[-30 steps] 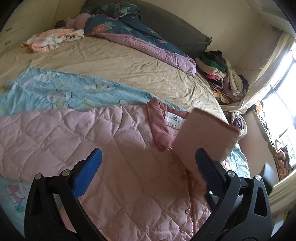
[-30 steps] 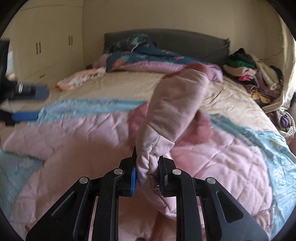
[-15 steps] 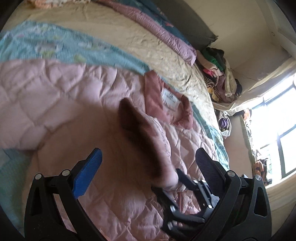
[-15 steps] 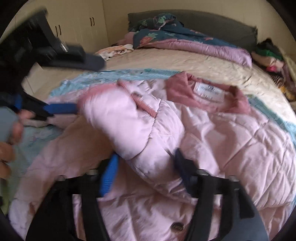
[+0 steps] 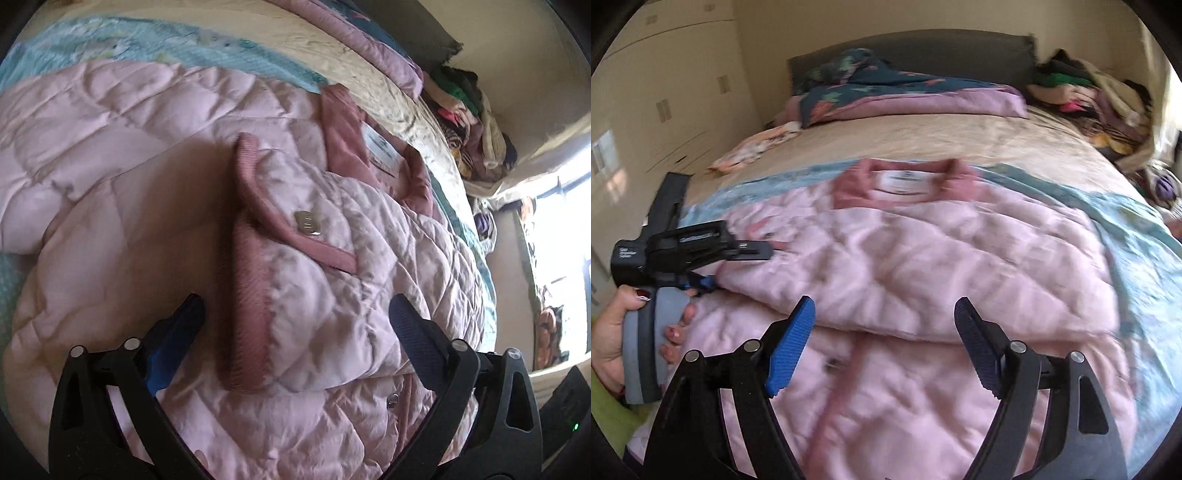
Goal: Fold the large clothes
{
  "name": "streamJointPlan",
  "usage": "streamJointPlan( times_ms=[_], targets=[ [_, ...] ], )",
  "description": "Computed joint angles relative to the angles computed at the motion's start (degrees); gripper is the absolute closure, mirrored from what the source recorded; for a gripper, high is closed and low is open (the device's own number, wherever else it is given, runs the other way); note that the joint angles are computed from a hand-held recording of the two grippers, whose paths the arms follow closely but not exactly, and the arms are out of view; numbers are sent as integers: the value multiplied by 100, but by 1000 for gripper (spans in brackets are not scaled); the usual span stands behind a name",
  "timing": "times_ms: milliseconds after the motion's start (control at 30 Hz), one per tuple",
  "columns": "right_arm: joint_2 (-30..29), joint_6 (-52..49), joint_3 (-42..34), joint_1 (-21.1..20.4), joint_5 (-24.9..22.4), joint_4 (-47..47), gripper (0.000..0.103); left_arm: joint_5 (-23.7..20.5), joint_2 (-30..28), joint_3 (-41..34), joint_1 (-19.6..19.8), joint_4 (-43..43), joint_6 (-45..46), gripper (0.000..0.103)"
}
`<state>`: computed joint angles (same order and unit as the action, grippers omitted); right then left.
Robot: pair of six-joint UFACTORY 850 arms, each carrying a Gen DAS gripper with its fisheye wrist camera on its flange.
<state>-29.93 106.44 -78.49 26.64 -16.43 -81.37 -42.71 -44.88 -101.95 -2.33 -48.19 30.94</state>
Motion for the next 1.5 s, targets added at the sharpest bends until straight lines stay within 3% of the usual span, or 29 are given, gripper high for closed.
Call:
streamJointPlan(
  times_ms=[33, 67, 133, 200, 300, 467, 733, 1000, 1267, 1400, 1500],
  targets=[
    [98, 114, 134, -21, -139, -27, 26, 77, 46, 34, -41, 52, 73, 37],
    [185, 250, 255, -54, -197, -78, 26, 197, 81, 55, -86, 165, 75, 41],
    [312, 537, 449, -129, -283, -222, 26, 532, 256, 244, -153, 29, 580, 72],
    [409, 723, 585, -189, -375, -279, 26, 830, 397, 374, -207, -25, 895, 86],
    [544, 944, 732, -295, -484, -335, 26, 968, 529, 355, -159, -376, 1376, 91],
    [577, 620, 656, -479, -583, 13, 26, 1075, 590, 158, -9, -527, 1622, 91],
    [-1, -1412, -49, -661, -372, 1883, 26, 1026, 325, 151, 43, 292, 912, 91],
    [-570, -3239, -542, -874, -707, 4022, 26, 985, 255, 270, 67, 393, 894, 91],
    [-476, -2682, -351, -827, -582, 3681, 26, 1030, 366, 360, 14, 645, 781, 88],
    [-71, -1475, 87, -691, -247, 2531, 23, 1056, 530, 511, 35, 608, 872, 65],
    [138, -834, 260, -579, -174, 1933, 14, 1085, 674, 642, 58, 512, 986, 50]
  ],
)
